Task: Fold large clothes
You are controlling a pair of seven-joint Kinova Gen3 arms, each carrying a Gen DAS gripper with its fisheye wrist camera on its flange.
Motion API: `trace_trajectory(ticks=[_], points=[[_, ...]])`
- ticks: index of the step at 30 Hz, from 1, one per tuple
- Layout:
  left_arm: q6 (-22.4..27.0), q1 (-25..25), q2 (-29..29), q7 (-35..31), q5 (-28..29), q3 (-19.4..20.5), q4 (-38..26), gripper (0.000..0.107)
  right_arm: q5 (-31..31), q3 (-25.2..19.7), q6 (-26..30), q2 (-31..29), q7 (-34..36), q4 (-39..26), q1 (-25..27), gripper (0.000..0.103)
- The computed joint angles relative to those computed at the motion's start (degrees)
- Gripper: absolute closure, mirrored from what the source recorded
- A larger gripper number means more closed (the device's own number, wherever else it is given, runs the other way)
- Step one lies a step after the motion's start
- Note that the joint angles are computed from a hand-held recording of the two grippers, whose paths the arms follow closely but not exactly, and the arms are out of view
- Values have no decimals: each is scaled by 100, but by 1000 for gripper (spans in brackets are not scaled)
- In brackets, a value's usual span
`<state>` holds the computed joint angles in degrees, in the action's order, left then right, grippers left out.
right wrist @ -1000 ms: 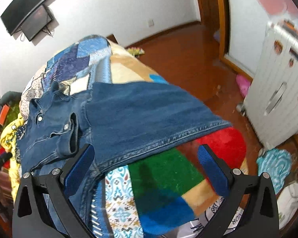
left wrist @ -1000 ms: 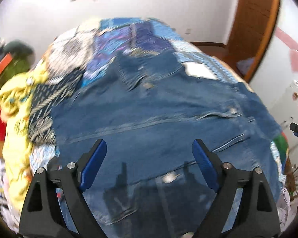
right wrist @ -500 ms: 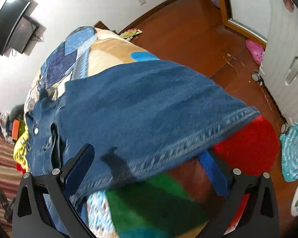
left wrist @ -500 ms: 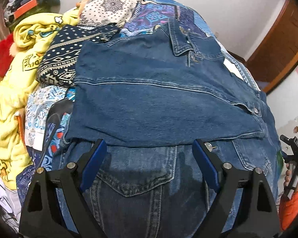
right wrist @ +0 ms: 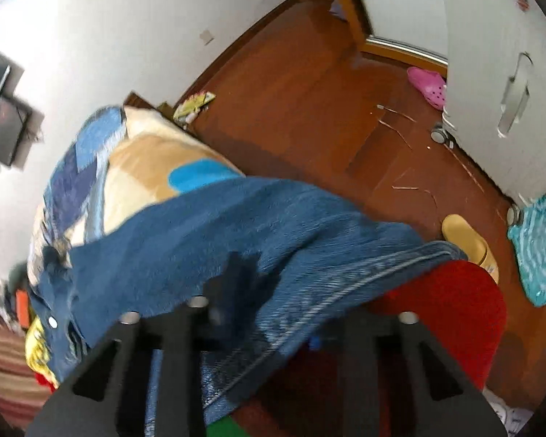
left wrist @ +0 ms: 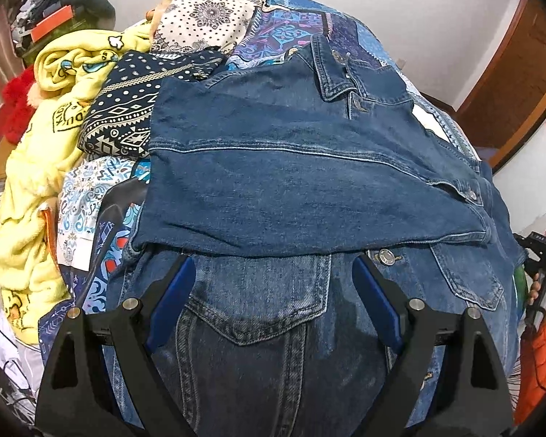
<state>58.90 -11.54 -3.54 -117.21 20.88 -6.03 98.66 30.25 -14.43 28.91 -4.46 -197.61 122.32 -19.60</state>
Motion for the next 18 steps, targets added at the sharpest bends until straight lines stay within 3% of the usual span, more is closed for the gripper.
trace_trajectory(ticks=[5,10,12,18], points=[[27,-45,-37,-110,163,-74,14,20,531,-267,610,-178,-208,-303,-95,92],[6,-82,-122,-250,268,-124,56,20,1040,-561,1018,-438,-126,-778,-114,94],[-21,-80,-176,-329,280,-144,90,20,1312,-722,1309,-425,38,-1185,-190,94],[48,-108,-283,-629,429,-263,176,20,2046,-943,1475,-73,526,-2263,-624,94]])
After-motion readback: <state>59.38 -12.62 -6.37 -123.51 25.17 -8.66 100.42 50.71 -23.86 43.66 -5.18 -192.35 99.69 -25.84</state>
